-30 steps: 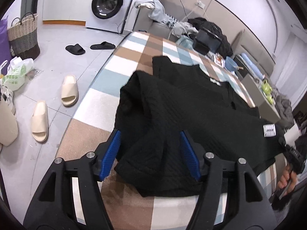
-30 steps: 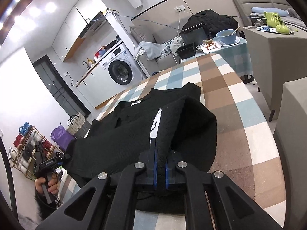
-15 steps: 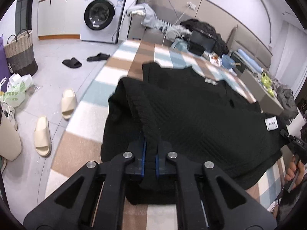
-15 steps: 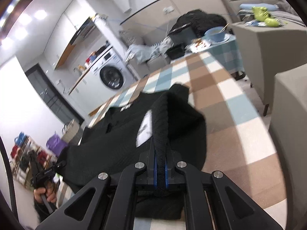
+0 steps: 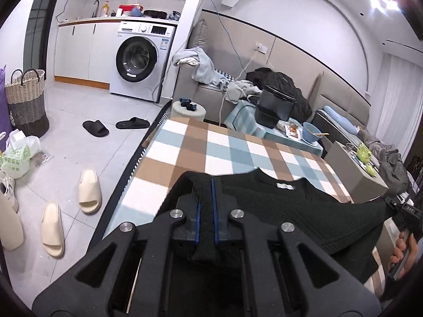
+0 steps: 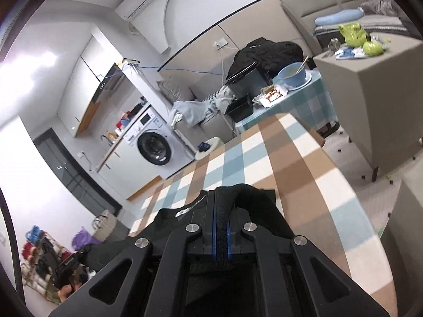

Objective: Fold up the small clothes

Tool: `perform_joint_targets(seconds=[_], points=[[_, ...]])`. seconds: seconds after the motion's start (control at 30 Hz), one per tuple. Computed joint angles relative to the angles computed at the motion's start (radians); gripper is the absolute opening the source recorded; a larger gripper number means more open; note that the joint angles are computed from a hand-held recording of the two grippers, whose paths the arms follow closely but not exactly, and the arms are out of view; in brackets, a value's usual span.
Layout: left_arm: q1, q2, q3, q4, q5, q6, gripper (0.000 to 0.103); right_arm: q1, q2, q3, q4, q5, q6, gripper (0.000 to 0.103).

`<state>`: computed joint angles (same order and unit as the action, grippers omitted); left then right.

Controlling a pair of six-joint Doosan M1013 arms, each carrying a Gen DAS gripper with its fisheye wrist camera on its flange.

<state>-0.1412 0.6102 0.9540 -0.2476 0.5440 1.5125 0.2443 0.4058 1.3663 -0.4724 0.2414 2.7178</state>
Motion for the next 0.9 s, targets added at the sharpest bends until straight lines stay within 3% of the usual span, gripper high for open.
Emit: perform_joint_targets(seconds=[0.1, 0.13, 0.2, 0.27, 0.3, 0.33, 0.4, 0.43, 0.5, 0.7, 0.9], points=[[0.001, 0.053, -0.074, 0.056, 0.075, -0.065, 0.004, 0.008, 0.031, -0.053, 0.009, 0.116, -0.04, 0.006], [0.001, 0.069, -0.092, 0.072, 0.099, -0.084, 0.004, 0.007, 0.046, -0.075, 0.069, 0.167, -0.108, 0.006], [-0.004, 0.112, -0.147, 0.119, 0.187, -0.121, 0.004, -0.002, 0.078, -0.125, 0.226, 0.293, -0.27, 0.013], [-0.005, 0.134, -0.175, 0.132, 0.247, -0.137, 0.006, -0.007, 0.097, -0.149, 0.298, 0.393, -0.348, 0.021], [-0.005, 0.139, -0.183, 0.131, 0.275, -0.138, 0.013, -0.008, 0.097, -0.145, 0.322, 0.416, -0.373, 0.028], [-0.005, 0.137, -0.176, 0.132, 0.288, -0.136, 0.018, -0.008, 0.09, -0.128, 0.335, 0.411, -0.39, 0.032], [-0.007, 0.116, -0.135, 0.164, 0.275, -0.159, 0.044, -0.005, 0.067, -0.089, 0.352, 0.401, -0.43, 0.045], [-0.007, 0.099, -0.102, 0.172, 0.25, -0.164, 0.049, -0.003, 0.053, -0.07, 0.356, 0.392, -0.447, 0.047], [-0.008, 0.055, -0.02, 0.195, 0.183, -0.165, 0.058, -0.002, 0.027, -0.033, 0.386, 0.379, -0.495, 0.062], [-0.013, -0.023, 0.119, 0.214, 0.169, -0.16, 0.063, 0.0, -0.01, 0.041, 0.52, 0.347, -0.615, 0.064], [-0.036, -0.041, 0.173, 0.243, 0.186, -0.151, 0.063, 0.01, 0.0, 0.041, 0.523, 0.349, -0.595, 0.064]])
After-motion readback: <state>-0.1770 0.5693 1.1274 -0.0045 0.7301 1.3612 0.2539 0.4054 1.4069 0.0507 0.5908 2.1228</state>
